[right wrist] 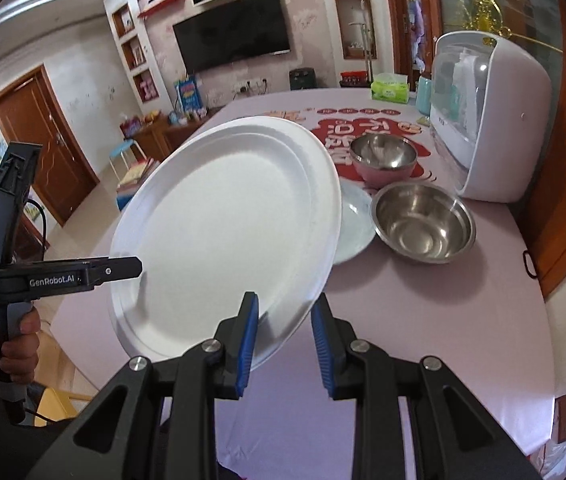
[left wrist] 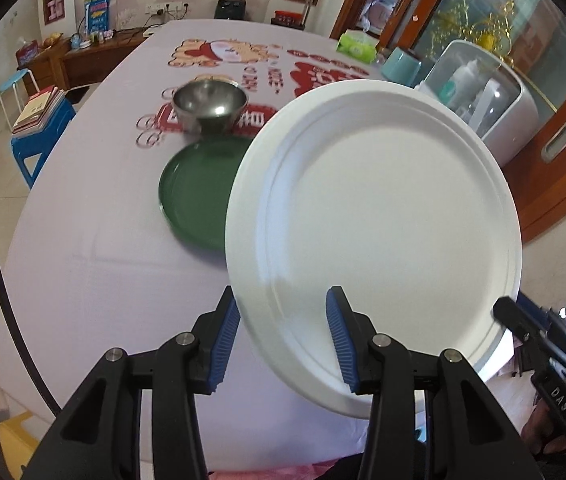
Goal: Organize plates and bowls
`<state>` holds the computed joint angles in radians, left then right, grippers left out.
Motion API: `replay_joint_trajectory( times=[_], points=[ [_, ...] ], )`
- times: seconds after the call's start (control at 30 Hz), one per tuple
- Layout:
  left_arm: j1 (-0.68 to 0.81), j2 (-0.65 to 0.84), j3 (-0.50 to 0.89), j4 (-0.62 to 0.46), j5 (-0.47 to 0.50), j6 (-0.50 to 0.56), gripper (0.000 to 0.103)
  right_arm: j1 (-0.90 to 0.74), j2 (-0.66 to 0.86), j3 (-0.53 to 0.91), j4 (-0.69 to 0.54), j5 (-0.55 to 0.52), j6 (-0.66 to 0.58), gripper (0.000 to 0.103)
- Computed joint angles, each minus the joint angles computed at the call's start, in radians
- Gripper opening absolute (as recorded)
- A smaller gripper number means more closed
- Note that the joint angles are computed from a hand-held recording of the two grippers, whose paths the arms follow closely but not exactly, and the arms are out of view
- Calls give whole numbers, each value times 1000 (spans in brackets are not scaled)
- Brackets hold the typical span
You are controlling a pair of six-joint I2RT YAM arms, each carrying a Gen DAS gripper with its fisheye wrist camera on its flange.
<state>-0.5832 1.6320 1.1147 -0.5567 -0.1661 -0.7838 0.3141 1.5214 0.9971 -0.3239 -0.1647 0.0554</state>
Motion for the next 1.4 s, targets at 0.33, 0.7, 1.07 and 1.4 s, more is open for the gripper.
replay_joint_trajectory(
  times=[0.33, 0.7, 1.07, 1.4],
  points=[
    [-48, 41, -49, -23, 20, -74, 47, 15, 47, 5, -84, 5, -22, 27],
    [-41, 132, -83, -6, 116, -163, 48, 37, 156, 37, -178, 8, -20, 28],
    [-43, 225, -82, 43, 148, -145, 49, 26, 262, 69, -215, 7, 47, 30],
    [-28, 229, -81, 44, 131, -66, 54, 63, 307, 101, -239, 91, 141, 31]
  ],
)
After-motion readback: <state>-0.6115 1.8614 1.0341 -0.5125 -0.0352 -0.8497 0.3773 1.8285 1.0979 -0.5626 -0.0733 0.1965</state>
